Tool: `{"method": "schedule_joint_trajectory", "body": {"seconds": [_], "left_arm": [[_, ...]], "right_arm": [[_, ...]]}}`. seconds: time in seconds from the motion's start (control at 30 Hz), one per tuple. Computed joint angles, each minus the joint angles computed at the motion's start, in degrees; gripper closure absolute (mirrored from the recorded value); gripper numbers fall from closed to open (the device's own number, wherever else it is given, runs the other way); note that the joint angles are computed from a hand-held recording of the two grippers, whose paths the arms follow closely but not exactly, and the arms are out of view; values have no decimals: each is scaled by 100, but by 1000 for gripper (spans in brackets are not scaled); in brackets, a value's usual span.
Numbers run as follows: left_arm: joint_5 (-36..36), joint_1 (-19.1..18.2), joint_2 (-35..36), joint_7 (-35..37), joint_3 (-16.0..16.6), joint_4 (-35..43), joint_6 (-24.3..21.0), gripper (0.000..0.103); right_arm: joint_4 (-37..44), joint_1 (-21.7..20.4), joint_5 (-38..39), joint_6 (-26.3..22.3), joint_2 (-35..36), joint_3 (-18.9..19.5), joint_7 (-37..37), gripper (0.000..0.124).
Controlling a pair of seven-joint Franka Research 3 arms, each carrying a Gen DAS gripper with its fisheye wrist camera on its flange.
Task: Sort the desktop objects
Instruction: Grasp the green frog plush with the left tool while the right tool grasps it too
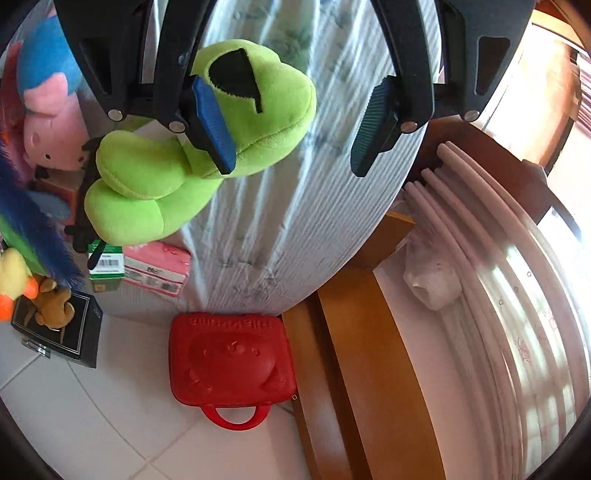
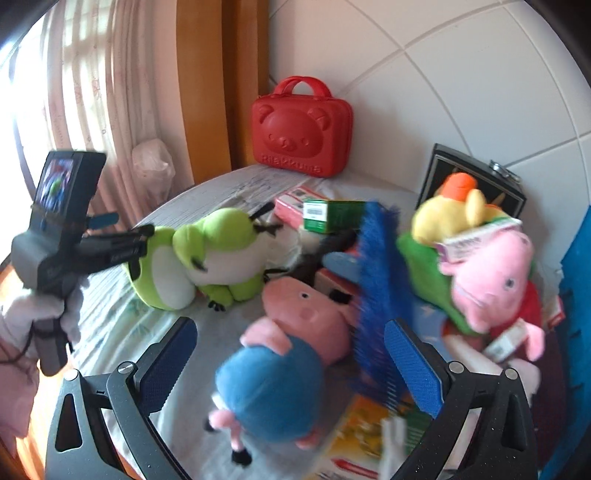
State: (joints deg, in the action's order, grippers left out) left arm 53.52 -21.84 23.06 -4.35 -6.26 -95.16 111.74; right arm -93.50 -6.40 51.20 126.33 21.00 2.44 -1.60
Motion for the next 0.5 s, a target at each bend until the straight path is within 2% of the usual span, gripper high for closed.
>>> {"method": "schedule_joint_trajectory", "body": {"seconds": [0.1, 0.23, 0.37, 0.5], "left_arm": [[28, 310, -491, -77, 33, -701, 760, 38], [74, 512, -896, -463, -45, -1379, 1463, 38], [-190, 757, -1012, -899, -72, -1827, 2121, 38], [-535, 985, -1056, -1220, -12, -2101, 2690, 38]], "right_arm": [[-304, 350, -111, 540, -144, 71, 399, 21], [-183, 709, -541, 786, 6, 108, 1157, 21], [216, 884, -936, 699, 322, 204, 1583, 21], [986, 1023, -1341, 358, 840, 311, 1969, 21]]}}
